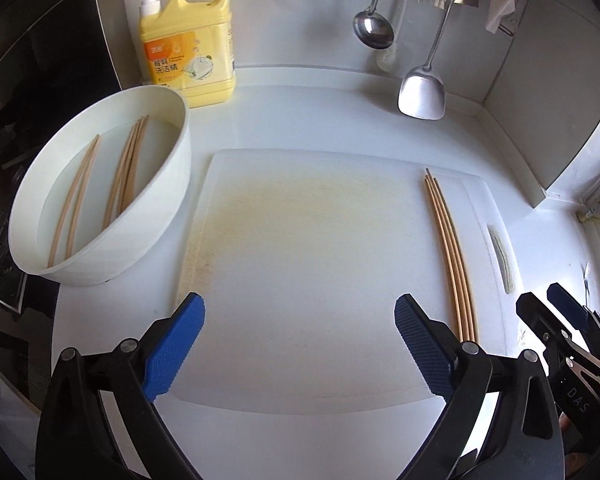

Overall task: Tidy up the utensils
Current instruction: 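Spread the remaining chopsticks apart on the board with both tools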

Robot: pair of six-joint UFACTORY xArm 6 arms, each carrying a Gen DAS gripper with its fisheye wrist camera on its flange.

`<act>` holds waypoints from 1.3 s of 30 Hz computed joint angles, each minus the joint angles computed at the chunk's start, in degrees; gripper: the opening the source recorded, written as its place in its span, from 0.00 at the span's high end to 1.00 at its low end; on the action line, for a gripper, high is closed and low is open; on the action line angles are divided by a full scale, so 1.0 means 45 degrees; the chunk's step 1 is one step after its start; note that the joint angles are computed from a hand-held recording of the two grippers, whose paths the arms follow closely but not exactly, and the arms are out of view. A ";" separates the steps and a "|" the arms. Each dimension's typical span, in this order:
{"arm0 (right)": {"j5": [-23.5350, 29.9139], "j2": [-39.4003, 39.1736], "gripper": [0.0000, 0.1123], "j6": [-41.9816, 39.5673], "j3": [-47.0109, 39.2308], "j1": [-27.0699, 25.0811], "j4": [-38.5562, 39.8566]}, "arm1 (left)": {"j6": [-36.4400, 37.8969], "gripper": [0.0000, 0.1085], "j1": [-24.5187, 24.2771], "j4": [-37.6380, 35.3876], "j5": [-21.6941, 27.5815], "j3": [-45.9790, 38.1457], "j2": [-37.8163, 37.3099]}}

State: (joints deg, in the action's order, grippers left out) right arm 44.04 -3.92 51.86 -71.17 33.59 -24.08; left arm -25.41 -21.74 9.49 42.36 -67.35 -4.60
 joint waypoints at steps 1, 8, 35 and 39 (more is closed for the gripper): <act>-0.0149 -0.0173 0.39 0.0009 0.0313 -0.0116 -0.0033 | -0.0202 0.13 -0.0147 0.0123 -0.0037 -0.0023 0.0101; -0.0779 -0.0824 0.38 -0.0295 0.1755 -0.0835 0.0163 | -0.0912 0.13 -0.0834 0.0303 -0.0545 -0.0414 0.1100; -0.2124 -0.1736 0.38 0.2020 0.3864 -0.1707 -0.1802 | -0.0673 0.10 -0.1802 0.1310 -0.2996 -0.2031 0.4196; -0.2113 -0.1642 0.38 0.2064 0.3781 -0.1711 -0.1839 | -0.0494 0.10 -0.1694 0.1184 -0.3239 -0.1779 0.4044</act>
State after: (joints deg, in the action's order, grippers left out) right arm 34.53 -11.31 61.15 -54.16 25.89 -32.36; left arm -27.63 -29.37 14.81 27.79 -75.36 13.60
